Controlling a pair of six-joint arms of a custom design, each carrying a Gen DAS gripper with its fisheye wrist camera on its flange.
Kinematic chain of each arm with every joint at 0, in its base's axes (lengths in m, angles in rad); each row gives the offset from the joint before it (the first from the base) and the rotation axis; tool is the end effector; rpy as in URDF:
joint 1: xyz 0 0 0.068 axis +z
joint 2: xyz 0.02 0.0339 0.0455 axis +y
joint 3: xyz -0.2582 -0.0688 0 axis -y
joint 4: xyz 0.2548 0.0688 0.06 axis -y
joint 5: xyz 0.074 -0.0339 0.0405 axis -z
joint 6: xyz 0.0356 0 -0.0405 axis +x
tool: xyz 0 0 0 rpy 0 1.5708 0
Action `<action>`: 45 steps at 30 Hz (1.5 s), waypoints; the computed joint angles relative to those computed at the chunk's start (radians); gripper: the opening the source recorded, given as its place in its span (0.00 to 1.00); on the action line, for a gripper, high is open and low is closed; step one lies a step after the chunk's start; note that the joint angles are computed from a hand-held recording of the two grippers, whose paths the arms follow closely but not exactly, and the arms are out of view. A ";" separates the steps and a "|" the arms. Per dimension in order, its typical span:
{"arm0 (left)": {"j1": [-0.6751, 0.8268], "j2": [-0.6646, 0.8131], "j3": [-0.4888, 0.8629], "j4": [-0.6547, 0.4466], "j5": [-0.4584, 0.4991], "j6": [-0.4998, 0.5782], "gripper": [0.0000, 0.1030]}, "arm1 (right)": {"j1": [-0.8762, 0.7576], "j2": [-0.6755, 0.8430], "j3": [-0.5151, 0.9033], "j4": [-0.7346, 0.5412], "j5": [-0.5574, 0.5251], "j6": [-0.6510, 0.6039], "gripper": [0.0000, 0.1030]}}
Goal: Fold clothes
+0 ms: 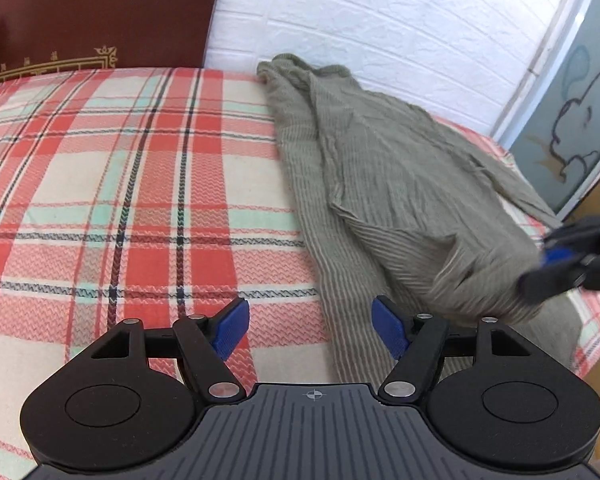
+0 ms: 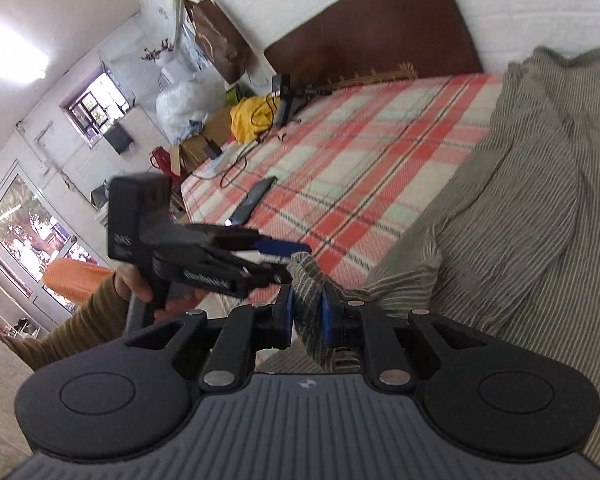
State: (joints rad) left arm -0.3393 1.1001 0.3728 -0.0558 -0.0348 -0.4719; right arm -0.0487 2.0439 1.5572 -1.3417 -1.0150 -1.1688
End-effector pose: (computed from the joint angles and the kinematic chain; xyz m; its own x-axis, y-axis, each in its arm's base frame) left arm 0.1992 -0.0690 0.1417 -0.7332 -0.2230 -0.6424 -0.0269 0.9535 -0.3003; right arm 0.3683 0.0123 0.1875 -0.6005 -0.4569 -0.6563 -0.7942 0.2454 0.5559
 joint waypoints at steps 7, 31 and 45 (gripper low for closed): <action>0.148 -0.079 -0.082 0.059 0.363 -0.060 0.78 | -0.024 0.011 -0.039 -0.069 0.063 -0.160 0.17; -0.020 0.294 0.115 0.229 0.309 -0.081 0.11 | -0.161 -0.045 -0.143 0.080 0.071 0.058 0.32; -0.087 0.107 -0.026 0.196 0.156 -0.176 0.20 | -0.069 -0.112 -0.301 0.207 0.177 0.252 0.50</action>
